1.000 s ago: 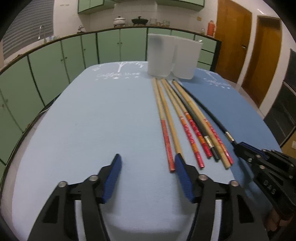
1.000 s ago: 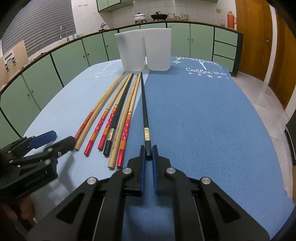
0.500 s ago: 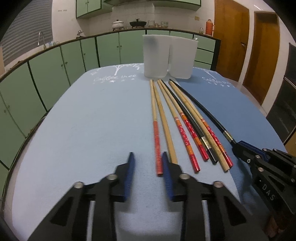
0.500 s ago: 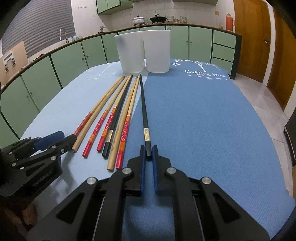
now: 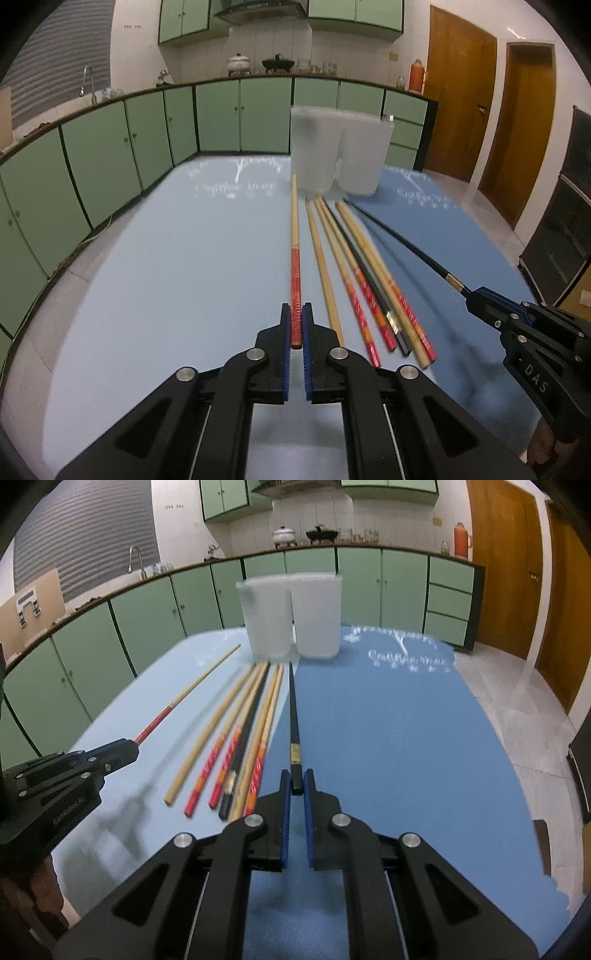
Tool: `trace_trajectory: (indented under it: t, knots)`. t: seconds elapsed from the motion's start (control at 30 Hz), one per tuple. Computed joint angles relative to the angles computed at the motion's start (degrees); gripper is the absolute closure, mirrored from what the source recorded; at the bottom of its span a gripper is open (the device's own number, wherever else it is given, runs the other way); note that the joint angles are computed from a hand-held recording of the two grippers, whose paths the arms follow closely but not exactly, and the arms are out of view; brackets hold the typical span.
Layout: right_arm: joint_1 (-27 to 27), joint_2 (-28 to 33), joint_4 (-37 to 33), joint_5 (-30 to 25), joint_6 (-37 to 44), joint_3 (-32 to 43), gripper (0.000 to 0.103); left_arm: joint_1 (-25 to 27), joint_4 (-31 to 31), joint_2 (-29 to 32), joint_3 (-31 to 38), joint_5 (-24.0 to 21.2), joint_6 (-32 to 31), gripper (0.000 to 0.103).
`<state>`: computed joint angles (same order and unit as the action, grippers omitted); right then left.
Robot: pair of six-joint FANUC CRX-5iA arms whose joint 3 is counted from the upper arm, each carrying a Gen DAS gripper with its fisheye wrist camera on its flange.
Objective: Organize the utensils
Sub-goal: 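Grasp a red-patterned chopstick with the left tool while the right tool holds the black chopstick, then lift both chopsticks and carry them above the white holder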
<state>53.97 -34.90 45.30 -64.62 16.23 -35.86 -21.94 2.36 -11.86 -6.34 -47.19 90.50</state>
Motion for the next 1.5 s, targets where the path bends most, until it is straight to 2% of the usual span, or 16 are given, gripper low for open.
trace_trajectory:
  t: [0.13, 0.27, 0.4, 0.63, 0.83, 1.0, 1.1, 1.17, 1.27, 1.5]
  knots:
    - [-0.49, -0.57, 1.37, 0.01, 0.41, 1.36, 0.097, -0.37, -1.74, 0.47, 3.81, -2.16, -0.01, 0.097]
    - [-0.73, -0.94, 2.98, 0.10, 0.42, 1.91, 0.097, 0.47, 0.03, 1.03, 5.73, -3.78, -1.86, 0.097]
    - [-0.16, -0.65, 1.95, -0.51, 0.20, 1.66, 0.097, 1.89, 2.57, 0.77, 3.33, -2.36, -3.06, 0.097]
    - [-0.22, -0.44, -0.25, -0.82, 0.41, 1.41, 0.097, 6.05, 11.95, 1.49, -0.50, -3.11, -6.95, 0.097]
    - [-0.57, 0.48, -2.37, -0.36, 0.90, 1.00, 0.097, 6.99, 13.28, 2.22, -3.04, -1.43, -8.99, 0.097]
    - [-1.08, 0.74, -3.39, -0.11, 0.94, 0.69, 0.097, 7.62, 12.87, 3.00, -4.41, -1.87, -8.36, 0.096]
    - [-1.33, 0.61, -3.80, 0.03, 0.83, 0.53, 0.097, 6.98, 11.27, 1.92, -5.05, -0.94, -8.24, 0.091]
    - [-1.39, 0.46, -4.08, 0.24, 0.88, 0.42, 0.097, 6.71, 11.01, 1.28, -5.64, -0.49, -8.55, 0.081]
    - [-1.37, 0.50, -4.11, 0.45, 1.17, 0.53, 0.097, 5.59, 9.16, 0.16, -6.45, 0.47, -7.77, 0.075]
    - [-1.81, 0.30, -4.14, 0.68, 1.07, 0.45, 0.097, 5.64, 8.93, 0.22, -6.61, 1.13, -7.54, 0.073]
